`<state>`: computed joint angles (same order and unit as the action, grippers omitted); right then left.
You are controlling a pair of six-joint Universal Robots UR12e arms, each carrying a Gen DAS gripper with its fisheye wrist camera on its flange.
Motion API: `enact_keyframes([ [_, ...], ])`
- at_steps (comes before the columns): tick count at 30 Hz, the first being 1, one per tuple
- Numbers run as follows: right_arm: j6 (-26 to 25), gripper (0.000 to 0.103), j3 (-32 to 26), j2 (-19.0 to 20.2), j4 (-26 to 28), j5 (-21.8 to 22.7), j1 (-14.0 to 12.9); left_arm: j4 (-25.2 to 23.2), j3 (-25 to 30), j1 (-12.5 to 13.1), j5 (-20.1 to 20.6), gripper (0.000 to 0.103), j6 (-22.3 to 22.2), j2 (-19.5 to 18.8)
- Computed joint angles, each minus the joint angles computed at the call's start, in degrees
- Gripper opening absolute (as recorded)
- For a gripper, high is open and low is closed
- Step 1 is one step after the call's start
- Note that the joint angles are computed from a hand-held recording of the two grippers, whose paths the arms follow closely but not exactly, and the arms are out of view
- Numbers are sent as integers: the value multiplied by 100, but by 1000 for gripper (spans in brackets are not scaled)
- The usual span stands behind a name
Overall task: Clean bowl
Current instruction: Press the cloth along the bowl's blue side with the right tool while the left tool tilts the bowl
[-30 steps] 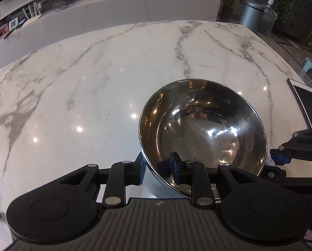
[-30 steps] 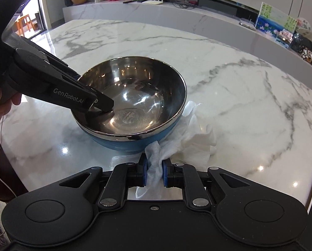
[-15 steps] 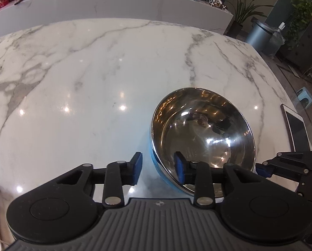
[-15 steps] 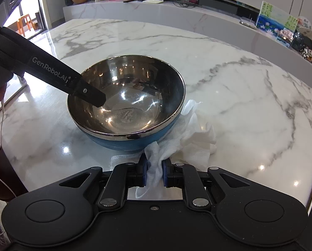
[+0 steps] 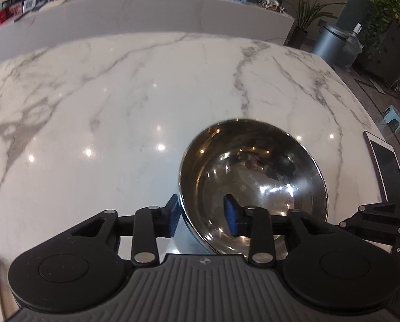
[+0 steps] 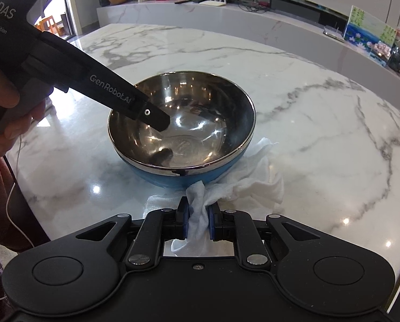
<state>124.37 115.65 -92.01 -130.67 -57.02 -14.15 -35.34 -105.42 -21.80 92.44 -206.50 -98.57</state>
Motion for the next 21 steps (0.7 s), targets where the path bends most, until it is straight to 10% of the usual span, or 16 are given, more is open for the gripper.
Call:
enact_keyframes([
  [8,68,13,110,-33,-162,-48,69,-102,-73,107,-396,34,-241,104],
  [21,486,12,187,-40,-823,119,-81,75,-17,-8,137,19,225,7],
])
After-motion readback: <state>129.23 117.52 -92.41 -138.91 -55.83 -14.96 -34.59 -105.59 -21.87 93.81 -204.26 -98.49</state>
